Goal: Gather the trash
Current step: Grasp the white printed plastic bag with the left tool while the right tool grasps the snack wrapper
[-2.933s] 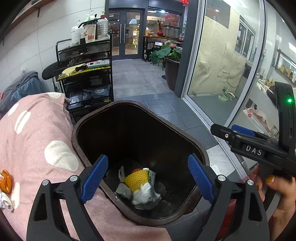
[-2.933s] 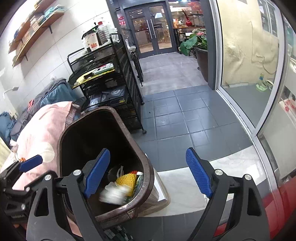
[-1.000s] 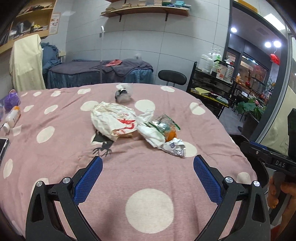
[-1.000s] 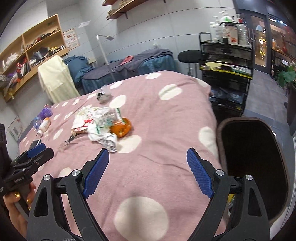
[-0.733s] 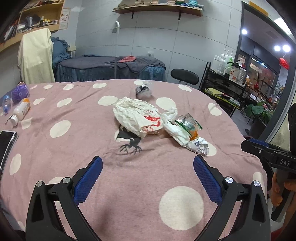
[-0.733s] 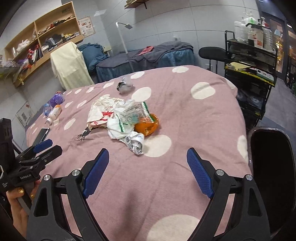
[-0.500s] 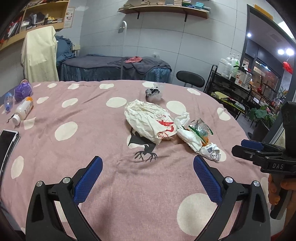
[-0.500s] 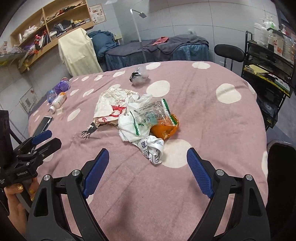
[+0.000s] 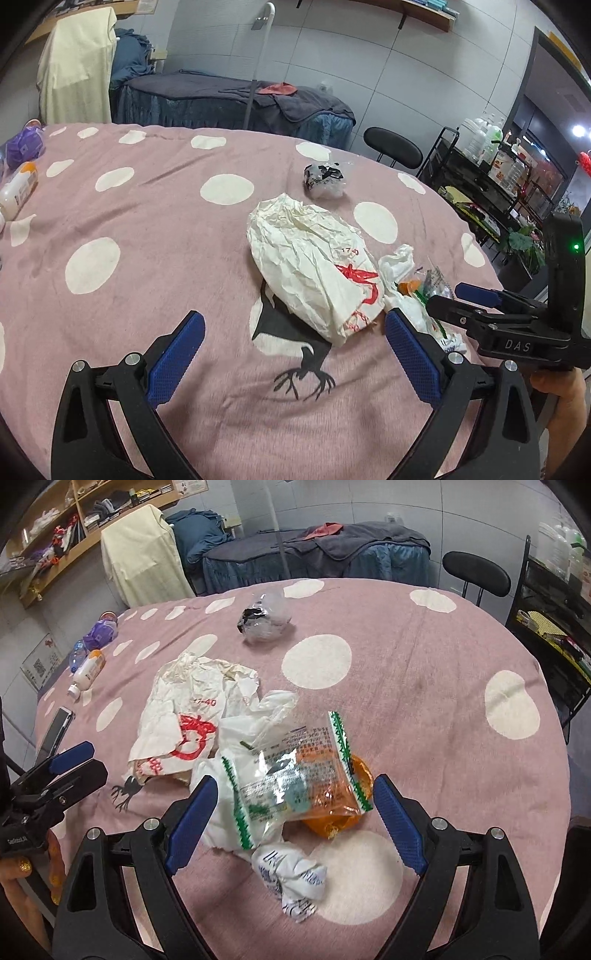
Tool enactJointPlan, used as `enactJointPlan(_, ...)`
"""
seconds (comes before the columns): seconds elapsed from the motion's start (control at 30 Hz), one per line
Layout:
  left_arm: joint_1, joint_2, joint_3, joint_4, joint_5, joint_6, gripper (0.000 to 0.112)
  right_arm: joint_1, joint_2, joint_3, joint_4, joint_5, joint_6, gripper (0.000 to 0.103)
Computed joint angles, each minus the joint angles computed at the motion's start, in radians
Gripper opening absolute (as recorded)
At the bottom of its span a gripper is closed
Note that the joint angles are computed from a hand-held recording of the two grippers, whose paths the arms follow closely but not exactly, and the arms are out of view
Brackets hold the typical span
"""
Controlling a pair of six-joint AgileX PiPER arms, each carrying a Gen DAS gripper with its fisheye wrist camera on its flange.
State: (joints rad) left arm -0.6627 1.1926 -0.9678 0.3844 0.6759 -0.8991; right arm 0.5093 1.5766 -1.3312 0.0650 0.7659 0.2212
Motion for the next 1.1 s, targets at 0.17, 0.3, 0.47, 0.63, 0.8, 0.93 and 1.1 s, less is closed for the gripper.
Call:
enactJointPlan(0.17, 0.088, 0.110, -0.057, -0.189, -0.046, 0.166, 0.078, -0.032, 0.054, -0.038, 0.081, 0.016, -0.068, 0.061)
enactJointPlan(0.3, 0.088, 0.133, -0.063, -0.206, -0.071, 0.169, 0.057, -0.056, 0.032, -0.021, 0.130, 0.006, -0.108, 0.038)
enactJointPlan(0.47, 0.046, 0.094, -0.045, -0.115, -0.070, 0.082, 0.031, -0.058, -0.028, 0.037, 0.122, -0.031, -0.109, 0.027)
enactJointPlan(0.63, -0.034, 0.009, -0.008, 0.074, -0.040, -0.113, 0.023, -0.048, -0.120, 0.100, 0.087, -0.067, -0.068, 0.023)
enactJointPlan(0.8, -0.187, -0.086, 0.006, 0.291, 0.064, -0.329, 0.023, -0.032, -0.237, 0.166, 0.085, -0.075, -0.045, 0.023)
enactJointPlan(0.93, -0.336, -0.127, -0.004, 0.426, 0.167, -0.467, 0.023, 0.022, -0.329, 0.209, -0.030, -0.065, 0.059, 0.023)
enactJointPlan(1.1, -0.504, -0.142, -0.015, 0.549, 0.286, -0.603, 0.023, 0.057, -0.449, 0.277, -0.096, -0.054, 0.132, 0.023)
